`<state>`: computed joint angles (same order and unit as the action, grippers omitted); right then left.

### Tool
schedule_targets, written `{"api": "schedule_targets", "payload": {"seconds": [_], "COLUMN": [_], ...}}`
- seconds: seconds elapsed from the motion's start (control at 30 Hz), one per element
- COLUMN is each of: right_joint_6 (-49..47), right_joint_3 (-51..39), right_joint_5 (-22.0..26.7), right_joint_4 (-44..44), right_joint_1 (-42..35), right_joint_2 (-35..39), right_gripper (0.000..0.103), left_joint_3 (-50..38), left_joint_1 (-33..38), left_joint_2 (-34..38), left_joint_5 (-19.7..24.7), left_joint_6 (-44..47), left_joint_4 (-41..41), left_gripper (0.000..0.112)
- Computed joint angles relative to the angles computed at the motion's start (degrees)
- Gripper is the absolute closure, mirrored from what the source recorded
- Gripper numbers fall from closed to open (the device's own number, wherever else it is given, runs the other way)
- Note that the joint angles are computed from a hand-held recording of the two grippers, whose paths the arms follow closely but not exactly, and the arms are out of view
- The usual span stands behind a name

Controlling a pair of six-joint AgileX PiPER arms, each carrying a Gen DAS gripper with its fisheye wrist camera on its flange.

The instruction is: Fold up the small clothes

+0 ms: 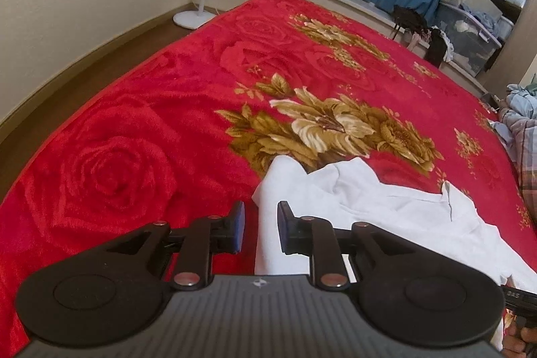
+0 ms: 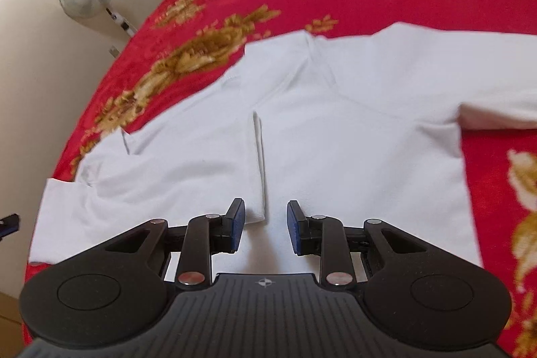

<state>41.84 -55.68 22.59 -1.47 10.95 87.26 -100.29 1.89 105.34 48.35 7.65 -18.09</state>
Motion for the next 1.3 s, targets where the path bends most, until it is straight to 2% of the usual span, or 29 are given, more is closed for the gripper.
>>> {"api": "schedule_targets", "payload": {"seconds": [0.07, 0.1, 0.13, 0.2, 0.27, 0.33, 0.37, 0.4, 0.47, 0.53, 0.57, 0.67, 0.7, 0.8, 0.83, 0.87, 0.9, 0.93, 0.97, 1.0, 1.03, 1.07, 1.2, 1.3], "right_joint_6": [1.43, 1.29, 0.82, 4.50, 14.21, 24.93, 28.73, 31.29, 34.74, 32.87, 29.18, 21.70, 21.43, 21.36, 21.06, 19.27, 15.31, 10.75, 8.48, 8.49, 10.81, 12.78, 12.11, 10.98], "right_joint_3": [-0.95, -1.13, -1.14, -0.65, -0.19, 1.61, 1.82, 1.24, -0.18, -1.90, -2.48, -2.24, -2.25, -1.32, -0.80, -1.40, -2.81, -5.28, -7.41, -8.64, -8.88, -8.57, -6.44, -5.03], "right_joint_5": [-0.35, -0.88, -1.89, -3.55, -4.65, -9.14, -9.20, -6.96, 1.79, 8.89, 9.86, 7.10, 6.71, 2.01, 0.31, 0.90, 3.79, 8.96, 14.69, 19.39, 21.81, 21.93, 13.99, 9.25], "right_joint_4": [-3.03, -3.86, -4.61, -10.17, -21.63, -33.09, -38.82, -44.55, -50.42, -47.14, -42.06, -31.52, -31.50, -32.47, -32.59, -31.46, -28.12, -23.51, -20.87, -20.53, -22.27, -23.04, -23.31, -21.81], "right_joint_1": [0.91, 1.28, 1.80, 2.73, 3.35, 2.23, 1.67, 1.56, 2.21, 0.32, -1.91, -6.77, -6.91, -7.13, -7.38, -7.51, -7.68, -8.36, -9.15, -9.84, -10.20, -10.31, -10.99, -10.87], "right_joint_2": [0.81, 0.97, 1.06, -0.04, -3.21, -8.78, -11.94, -13.75, -13.72, -9.76, -8.62, -7.75, -7.93, -10.08, -10.88, -10.59, -9.59, -7.36, -4.42, -2.31, -1.67, -2.19, -6.20, -7.48], "right_gripper": [0.074, 0.084, 0.103, 0.102, 0.103, 0.103, 0.103, 0.103, 0.103, 0.103, 0.103, 0.103, 0.103, 0.103, 0.103, 0.103, 0.103, 0.102, 0.102, 0.102, 0.099, 0.099, 0.099, 0.099], "left_joint_3": [-0.40, -0.48, -0.91, -1.34, -1.62, -1.82, -2.04, -2.10, -2.34, -3.09, -3.59, -4.61, -4.63, -3.92, -4.21, -5.60, -6.46, -5.70, -4.71, -6.00, -6.47, -6.28, -6.65, -9.25], "left_joint_1": [-0.25, -0.39, -0.76, -1.02, -1.28, -1.52, -1.77, -2.06, -2.79, -3.71, -4.18, -5.45, -5.82, -6.61, -7.33, -8.39, -9.87, -10.64, -11.01, -10.46, -10.13, -9.72, -5.29, -2.89], "left_joint_2": [0.12, 0.23, 0.72, 1.15, 1.49, 1.58, 1.71, 1.77, 2.16, 3.24, 3.94, 5.97, 6.42, 7.31, 7.79, 9.20, 10.43, 10.72, 10.32, 10.73, 10.71, 10.22, 10.65, 14.08], "left_joint_5": [0.07, 0.02, -0.11, -0.10, -0.40, -0.68, -0.69, -0.77, -0.62, 0.50, 1.31, 3.58, 4.08, 5.72, 6.79, 9.88, 12.04, 11.99, 10.87, 11.93, 11.78, 10.33, 4.31, 3.94], "left_joint_6": [0.02, 0.00, -0.37, -0.68, -1.05, -1.10, -0.93, -0.85, -0.73, -0.54, -0.28, 1.24, 2.06, 5.28, 4.91, 4.56, 3.47, 3.84, 4.55, 4.76, 3.98, 3.40, 3.21, 1.54], "left_joint_4": [-0.05, 0.08, 0.43, 0.52, 0.39, -0.12, -0.35, -0.34, -0.25, -0.30, -0.52, -2.00, -2.58, -3.93, -1.96, 2.31, 8.04, 11.48, 12.62, 11.67, 11.31, 10.84, -0.86, -8.40], "left_gripper": [0.089, 0.089, 0.089, 0.089, 0.089, 0.089, 0.089, 0.089, 0.089, 0.089, 0.089, 0.079, 0.075, 0.075, 0.075, 0.075, 0.075, 0.069, 0.068, 0.068, 0.069, 0.069, 0.068, 0.068]}}
